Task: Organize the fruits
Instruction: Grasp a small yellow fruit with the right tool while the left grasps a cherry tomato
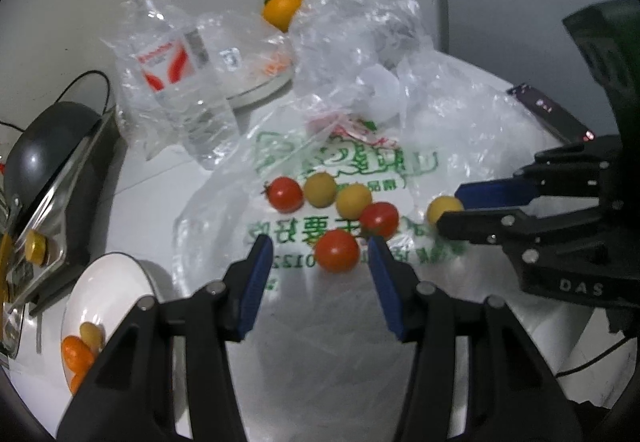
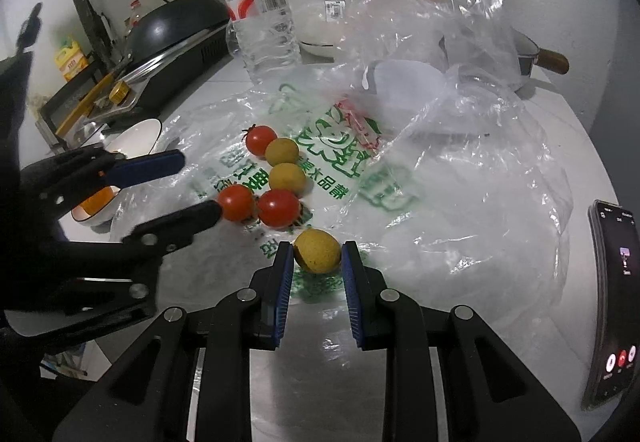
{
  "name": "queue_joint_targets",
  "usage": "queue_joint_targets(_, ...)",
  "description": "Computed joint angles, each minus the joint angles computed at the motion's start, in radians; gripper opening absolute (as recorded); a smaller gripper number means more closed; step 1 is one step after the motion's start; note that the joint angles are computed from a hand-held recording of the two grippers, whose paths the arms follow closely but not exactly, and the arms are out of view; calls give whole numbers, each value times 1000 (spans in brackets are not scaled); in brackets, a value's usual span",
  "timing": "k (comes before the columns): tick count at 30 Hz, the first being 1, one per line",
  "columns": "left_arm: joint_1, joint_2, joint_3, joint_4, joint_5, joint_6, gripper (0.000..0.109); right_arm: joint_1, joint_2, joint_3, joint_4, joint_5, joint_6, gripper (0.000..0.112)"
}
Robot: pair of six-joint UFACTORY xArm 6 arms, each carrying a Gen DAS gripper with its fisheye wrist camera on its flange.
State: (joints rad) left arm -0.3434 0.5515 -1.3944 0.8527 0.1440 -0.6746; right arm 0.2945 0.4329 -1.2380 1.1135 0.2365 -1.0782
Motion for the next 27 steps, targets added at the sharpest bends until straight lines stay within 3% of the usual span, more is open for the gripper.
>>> queue_joint_targets(6, -13, 53, -47, -192, 22, 178, 50, -11, 20, -26, -5, 26, 2, 27)
queue_joint_targets(10, -14, 65, -56, -254, 17, 235, 50, -15, 31, -40, 11, 31, -14, 27)
queue_joint_targets(13, -18, 75, -60, -369, 16, 336, 43, -13, 39, -49, 7, 30, -8, 27)
queue_joint_targets(19, -21, 78, -53, -454, 4, 425, 30, -7, 44, -55, 15, 22, -20, 27)
queue_joint_targets(27, -16, 47, -7, -485, -41, 450, 29, 12, 16, -36, 32, -2, -40, 27)
